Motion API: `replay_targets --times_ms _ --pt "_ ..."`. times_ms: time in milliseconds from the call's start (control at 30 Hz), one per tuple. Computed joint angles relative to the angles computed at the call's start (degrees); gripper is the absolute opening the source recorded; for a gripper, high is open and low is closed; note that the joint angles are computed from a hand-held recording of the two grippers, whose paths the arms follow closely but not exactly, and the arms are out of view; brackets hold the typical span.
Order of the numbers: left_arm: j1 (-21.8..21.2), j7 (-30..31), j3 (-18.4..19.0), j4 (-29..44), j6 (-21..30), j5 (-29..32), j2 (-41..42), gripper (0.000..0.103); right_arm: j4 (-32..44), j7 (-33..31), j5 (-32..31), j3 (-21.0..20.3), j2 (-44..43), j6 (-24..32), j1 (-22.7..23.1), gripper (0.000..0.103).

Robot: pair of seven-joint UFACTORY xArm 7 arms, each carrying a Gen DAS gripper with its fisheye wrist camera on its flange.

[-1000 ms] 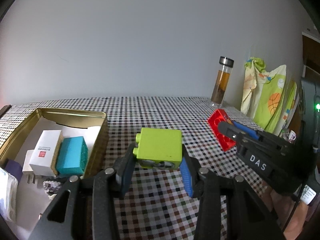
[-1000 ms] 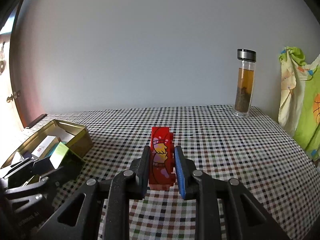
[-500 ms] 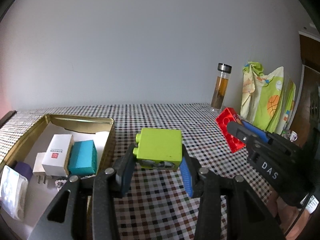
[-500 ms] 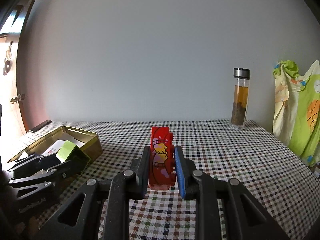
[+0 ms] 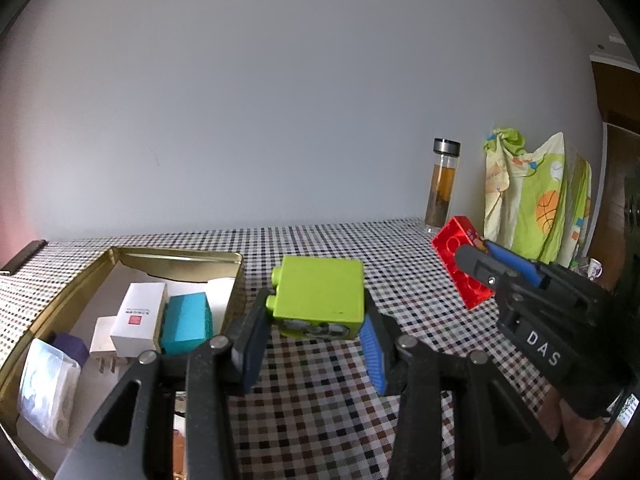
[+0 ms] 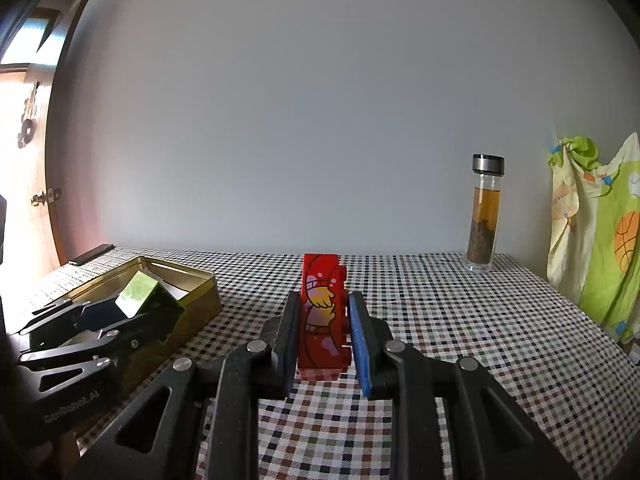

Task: Organize rigid objects
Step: 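Carry the green cube and red brick over the gold tin with both tools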

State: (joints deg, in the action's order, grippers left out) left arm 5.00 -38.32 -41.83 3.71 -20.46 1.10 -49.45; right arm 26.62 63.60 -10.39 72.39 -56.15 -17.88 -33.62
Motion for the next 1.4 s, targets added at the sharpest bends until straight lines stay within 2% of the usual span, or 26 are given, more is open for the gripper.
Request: replay_targets --times_ms 867,1400 --pt "-3.4 -3.8 2.5 -4.3 2.3 2.8 -8.4 0.041 0.9 1.7 -0.4 0.1 -1.1 1.2 3.4 0.026" --pt "-6.5 -5.3 7.9 -7.1 4.4 6.2 -12.7 0.041 2.6 1.9 -0.9 1.5 -0.4 0.0 2.7 0.026"
